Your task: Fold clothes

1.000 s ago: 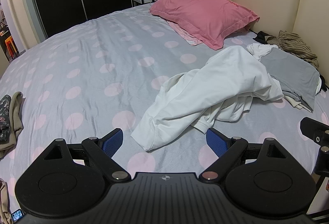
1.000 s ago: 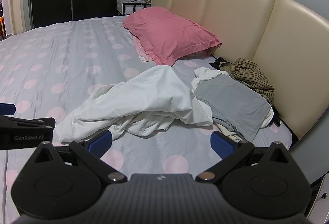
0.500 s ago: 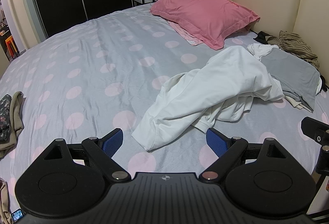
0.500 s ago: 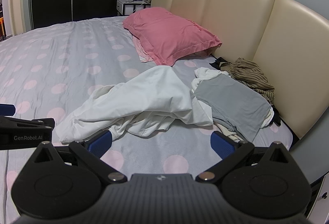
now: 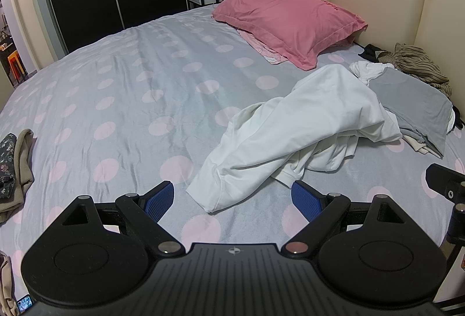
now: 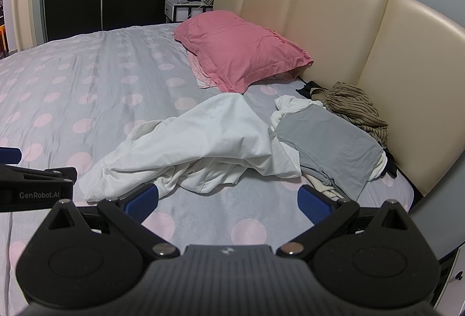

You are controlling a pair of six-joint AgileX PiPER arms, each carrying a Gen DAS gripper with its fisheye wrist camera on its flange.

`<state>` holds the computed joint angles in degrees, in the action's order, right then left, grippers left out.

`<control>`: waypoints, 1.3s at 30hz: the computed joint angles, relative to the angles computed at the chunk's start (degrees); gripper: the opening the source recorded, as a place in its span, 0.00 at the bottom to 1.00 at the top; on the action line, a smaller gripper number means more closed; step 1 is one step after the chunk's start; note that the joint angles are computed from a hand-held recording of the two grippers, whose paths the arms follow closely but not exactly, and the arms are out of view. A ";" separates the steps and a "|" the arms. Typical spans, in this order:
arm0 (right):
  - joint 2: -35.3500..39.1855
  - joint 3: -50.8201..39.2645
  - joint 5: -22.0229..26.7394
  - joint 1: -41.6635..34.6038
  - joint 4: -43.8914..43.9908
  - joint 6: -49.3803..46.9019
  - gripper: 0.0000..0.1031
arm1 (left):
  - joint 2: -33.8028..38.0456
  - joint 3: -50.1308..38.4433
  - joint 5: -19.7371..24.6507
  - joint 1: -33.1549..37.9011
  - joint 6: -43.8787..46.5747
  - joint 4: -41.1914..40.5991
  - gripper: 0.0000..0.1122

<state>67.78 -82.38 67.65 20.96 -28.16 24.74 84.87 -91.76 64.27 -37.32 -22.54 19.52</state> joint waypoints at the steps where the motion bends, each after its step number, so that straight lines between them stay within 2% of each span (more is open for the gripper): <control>1: 0.17 -0.06 -0.62 -0.43 0.70 -0.99 1.00 | 0.00 0.04 0.04 0.11 0.05 0.06 0.79; 7: 1.13 2.48 -9.81 -6.16 7.46 -13.72 1.00 | -0.15 0.87 -0.05 2.17 0.88 -0.33 0.79; 11: 4.29 2.52 -12.25 -11.21 14.37 -22.32 1.00 | -0.14 1.30 -0.18 4.85 1.77 -2.07 0.79; 15: 7.20 4.25 -18.60 -15.40 21.26 -30.43 0.99 | 0.09 1.92 -0.31 8.00 2.93 -4.44 0.79; 17: 9.04 5.39 -22.06 -16.26 23.84 -34.25 0.98 | 0.63 2.10 -0.37 9.20 3.47 -5.45 0.79; 21: 12.81 7.12 -25.96 -15.59 25.73 -40.23 0.97 | 1.84 2.94 -1.67 10.15 3.16 -5.75 0.79; 32: 18.36 11.53 -36.34 -14.15 22.74 -49.51 0.96 | 10.35 2.38 -4.08 10.02 1.91 -6.47 0.79; 36: 20.71 13.07 -40.83 -13.80 18.47 -49.60 0.96 | 13.40 0.97 -3.49 10.72 0.12 -7.29 0.79; 39: 22.98 13.28 -43.71 -13.87 16.63 -49.09 0.94 | 14.70 1.57 -5.17 10.54 -0.25 -6.97 0.79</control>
<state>90.76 -69.10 23.93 7.09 -11.53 -24.35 99.57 -90.19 59.10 -26.79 -22.79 12.56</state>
